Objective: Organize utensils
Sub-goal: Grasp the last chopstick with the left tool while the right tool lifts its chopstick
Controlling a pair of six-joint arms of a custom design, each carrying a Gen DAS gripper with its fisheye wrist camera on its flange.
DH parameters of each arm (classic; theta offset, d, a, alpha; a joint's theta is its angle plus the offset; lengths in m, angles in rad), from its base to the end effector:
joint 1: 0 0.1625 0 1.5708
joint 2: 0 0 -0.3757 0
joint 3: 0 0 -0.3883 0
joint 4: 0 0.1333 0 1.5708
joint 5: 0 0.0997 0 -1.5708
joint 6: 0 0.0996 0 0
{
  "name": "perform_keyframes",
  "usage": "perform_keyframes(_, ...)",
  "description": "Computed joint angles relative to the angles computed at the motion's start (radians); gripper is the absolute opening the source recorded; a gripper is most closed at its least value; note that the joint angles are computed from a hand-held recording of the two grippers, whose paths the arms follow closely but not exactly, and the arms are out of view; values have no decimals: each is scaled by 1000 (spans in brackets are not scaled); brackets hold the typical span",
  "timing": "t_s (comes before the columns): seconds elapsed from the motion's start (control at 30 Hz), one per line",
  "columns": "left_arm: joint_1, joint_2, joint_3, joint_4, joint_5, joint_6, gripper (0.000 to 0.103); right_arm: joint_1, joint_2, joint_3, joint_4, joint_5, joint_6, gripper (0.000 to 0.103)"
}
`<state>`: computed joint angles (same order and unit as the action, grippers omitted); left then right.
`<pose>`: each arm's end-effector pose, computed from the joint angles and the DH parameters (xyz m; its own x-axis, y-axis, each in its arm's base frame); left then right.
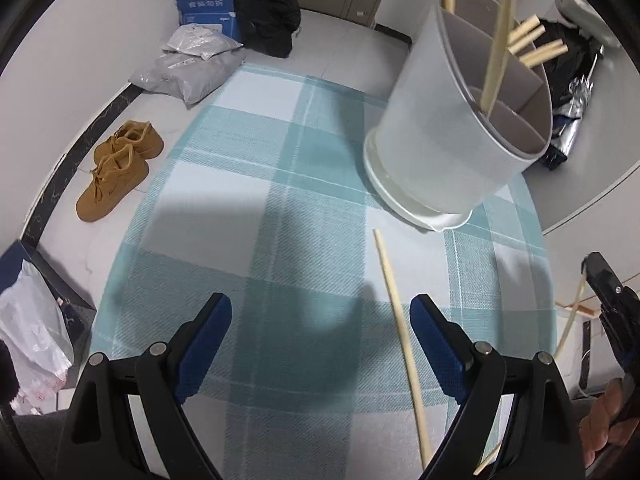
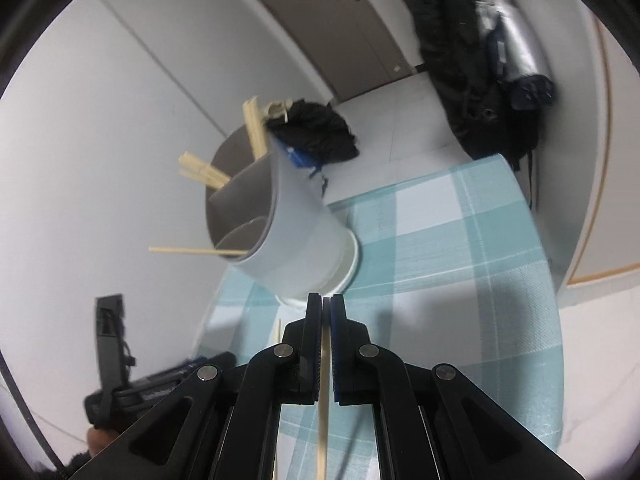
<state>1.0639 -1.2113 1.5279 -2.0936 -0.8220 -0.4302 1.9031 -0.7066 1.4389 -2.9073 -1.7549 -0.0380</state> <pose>-0.1221 -0.6342 0.3423 -0.8417 -0.1444 -0.5202 0.1366 0.8753 -0.4640 0.3411 -0.6357 0.1229 -0.9524 -0.2518 0.1721 -0.3049 0.7689 -0.5620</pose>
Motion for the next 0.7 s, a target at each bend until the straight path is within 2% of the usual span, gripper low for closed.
perform_keyframes(0.07,-8,23,-14,22,32,-5,88,-22,-22,27,-27,32,33,3)
perform_keyframes(0.23,-20,80,-44,53,96,-39,87,-56,-42,55,-83,57,133,3)
perform_keyframes(0.37,-12,118,-75,79,135,-106,85,-60,-40,55,-125,39,141,3)
perform_keyframes(0.47,-14,140,-89,96,189,-115,84,-68,-45,58,-130,50,164,3)
perform_keyframes(0.57,-23,157,-101,125,223,-126,75,-75,-47,54,-116,59,179,3)
perform_keyframes(0.63,-31,162,-104,140,233,-146,64,-78,-51,54,-110,72,185,3)
perform_keyframes(0.7,-39,171,-116,185,253,-193,61,-77,-51,53,-117,75,180,3)
